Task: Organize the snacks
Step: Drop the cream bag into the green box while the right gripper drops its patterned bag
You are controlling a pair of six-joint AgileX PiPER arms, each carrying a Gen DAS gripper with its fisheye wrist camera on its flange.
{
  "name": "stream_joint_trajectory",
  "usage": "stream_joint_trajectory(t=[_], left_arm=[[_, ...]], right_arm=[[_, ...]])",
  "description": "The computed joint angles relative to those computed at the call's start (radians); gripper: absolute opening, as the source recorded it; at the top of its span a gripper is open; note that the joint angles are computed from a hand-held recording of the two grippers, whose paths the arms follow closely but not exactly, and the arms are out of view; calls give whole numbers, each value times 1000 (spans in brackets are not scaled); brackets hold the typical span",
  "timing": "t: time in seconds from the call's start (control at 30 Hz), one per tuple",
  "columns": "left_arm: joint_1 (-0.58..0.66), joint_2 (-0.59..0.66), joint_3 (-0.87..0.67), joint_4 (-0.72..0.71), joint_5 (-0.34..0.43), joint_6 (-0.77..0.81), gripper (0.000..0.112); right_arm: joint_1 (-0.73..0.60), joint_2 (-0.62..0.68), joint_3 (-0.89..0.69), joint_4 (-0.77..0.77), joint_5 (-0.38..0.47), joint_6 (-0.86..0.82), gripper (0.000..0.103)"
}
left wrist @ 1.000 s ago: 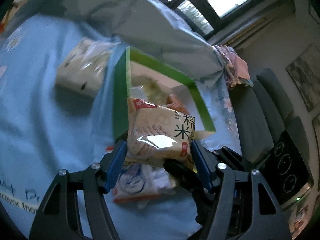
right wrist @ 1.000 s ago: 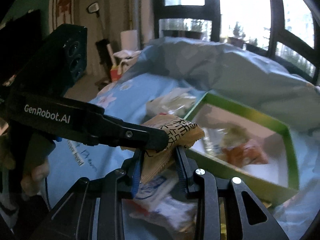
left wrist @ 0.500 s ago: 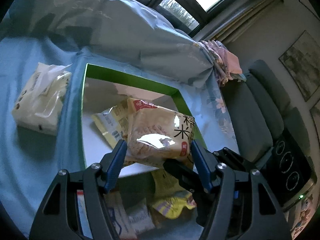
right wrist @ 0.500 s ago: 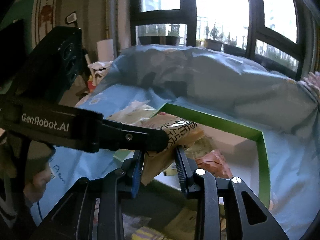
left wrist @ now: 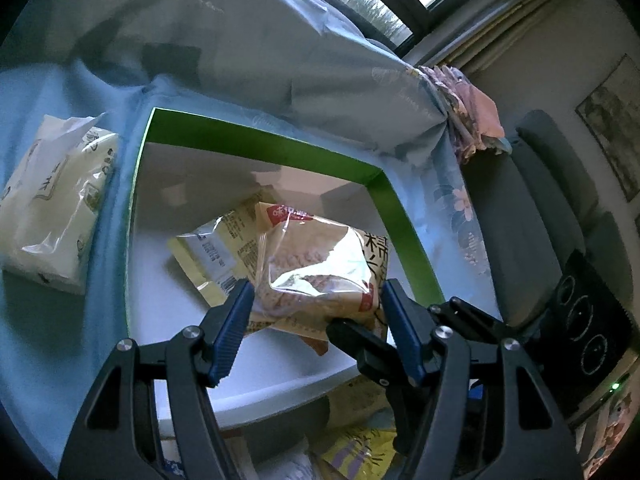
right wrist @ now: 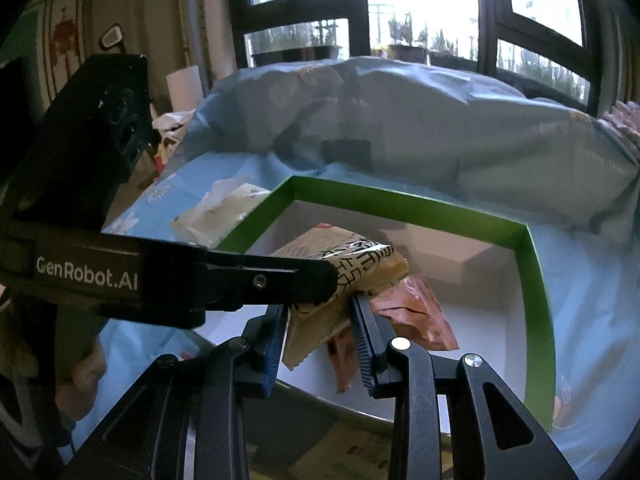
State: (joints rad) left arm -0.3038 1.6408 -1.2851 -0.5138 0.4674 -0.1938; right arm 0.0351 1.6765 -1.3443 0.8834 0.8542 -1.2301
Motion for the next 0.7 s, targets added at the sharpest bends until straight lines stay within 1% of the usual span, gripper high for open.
stream_joint_trajectory(t=[0.2,0.37,0.7], left_arm=[[1,11,-2,7,0,-1,66],[-16,16,-11,70,0,-59,66],[-25,30,-27,117,12,-100,66]], right_arm=[[5,18,-21,-35,-2,34,34],[10,33,-39,-59,-2,66,34],[19,40,-48,-98,-7,112,34]])
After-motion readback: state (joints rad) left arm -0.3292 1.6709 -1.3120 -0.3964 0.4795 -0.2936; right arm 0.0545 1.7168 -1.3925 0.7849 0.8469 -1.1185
